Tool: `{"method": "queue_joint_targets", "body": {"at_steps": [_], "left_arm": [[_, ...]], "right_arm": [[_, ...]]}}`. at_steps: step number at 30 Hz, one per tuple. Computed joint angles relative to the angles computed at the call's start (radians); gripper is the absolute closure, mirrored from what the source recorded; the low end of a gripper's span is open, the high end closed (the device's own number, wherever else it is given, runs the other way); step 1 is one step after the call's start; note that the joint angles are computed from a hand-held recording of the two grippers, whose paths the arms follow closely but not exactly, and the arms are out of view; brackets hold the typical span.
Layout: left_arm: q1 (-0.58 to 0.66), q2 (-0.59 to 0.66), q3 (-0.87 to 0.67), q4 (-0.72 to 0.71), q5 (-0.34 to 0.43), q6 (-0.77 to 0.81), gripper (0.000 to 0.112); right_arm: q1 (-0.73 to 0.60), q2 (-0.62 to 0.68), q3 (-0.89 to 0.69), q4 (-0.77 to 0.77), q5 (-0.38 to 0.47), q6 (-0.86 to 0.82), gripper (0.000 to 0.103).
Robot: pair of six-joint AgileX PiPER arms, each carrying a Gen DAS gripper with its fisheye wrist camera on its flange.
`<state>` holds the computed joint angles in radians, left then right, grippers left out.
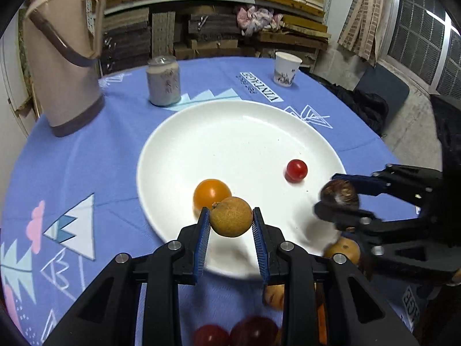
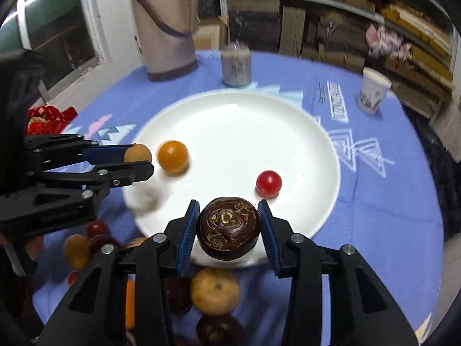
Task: Organize fruits
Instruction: 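Place the dark brown fruit and small tan fruit onto the white plate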
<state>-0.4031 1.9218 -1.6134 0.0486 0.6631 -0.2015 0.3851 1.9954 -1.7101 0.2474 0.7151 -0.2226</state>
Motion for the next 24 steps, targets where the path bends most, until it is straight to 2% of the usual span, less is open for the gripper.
{"method": "queue_joint_targets", "body": {"at_steps": [3,5,7,8,9,10,16,21,24], "left_arm": [[0.014,0.053,-0.047,-0.016,0.014,0.005,0.083],[0.026,0.064,-0.053,-0.022,0.005,0.004,0.072],[0.028,0.058,-0.043,0.019,-0.013,-0.046,0.049],[0.030,0.046,-0.028,0.027,-0.029,-0.060,0.044],[0.033,0.027,-0.002,0.033,-0.059,-0.076,0.037],[0.034,0.010,0.017,0.038,-0.079,-0.086,0.034],[0.033,-0.077,0.117,0.027,-0.156,-0.073,0.025],[0.014,-0.173,0.248,0.162,-0.194,-0.198,0.021],[0.022,-0.256,0.374,0.193,-0.266,-0.268,0.016]], "right_arm": [[-0.016,0.073,-0.079,0.001,0.034,0.023,0.062],[-0.032,0.103,-0.107,0.028,0.026,0.025,0.062],[-0.047,0.109,-0.102,0.068,0.016,0.019,0.061],[-0.052,0.095,-0.081,0.085,0.006,0.005,0.061],[-0.055,0.081,-0.063,0.099,-0.006,-0.010,0.056],[-0.058,0.056,-0.031,0.117,-0.032,-0.026,0.045],[-0.091,-0.104,0.179,0.256,-0.171,-0.113,0.014],[-0.119,-0.237,0.351,0.369,-0.254,-0.215,0.007],[-0.126,-0.335,0.478,0.403,-0.299,-0.246,0.007]]}}
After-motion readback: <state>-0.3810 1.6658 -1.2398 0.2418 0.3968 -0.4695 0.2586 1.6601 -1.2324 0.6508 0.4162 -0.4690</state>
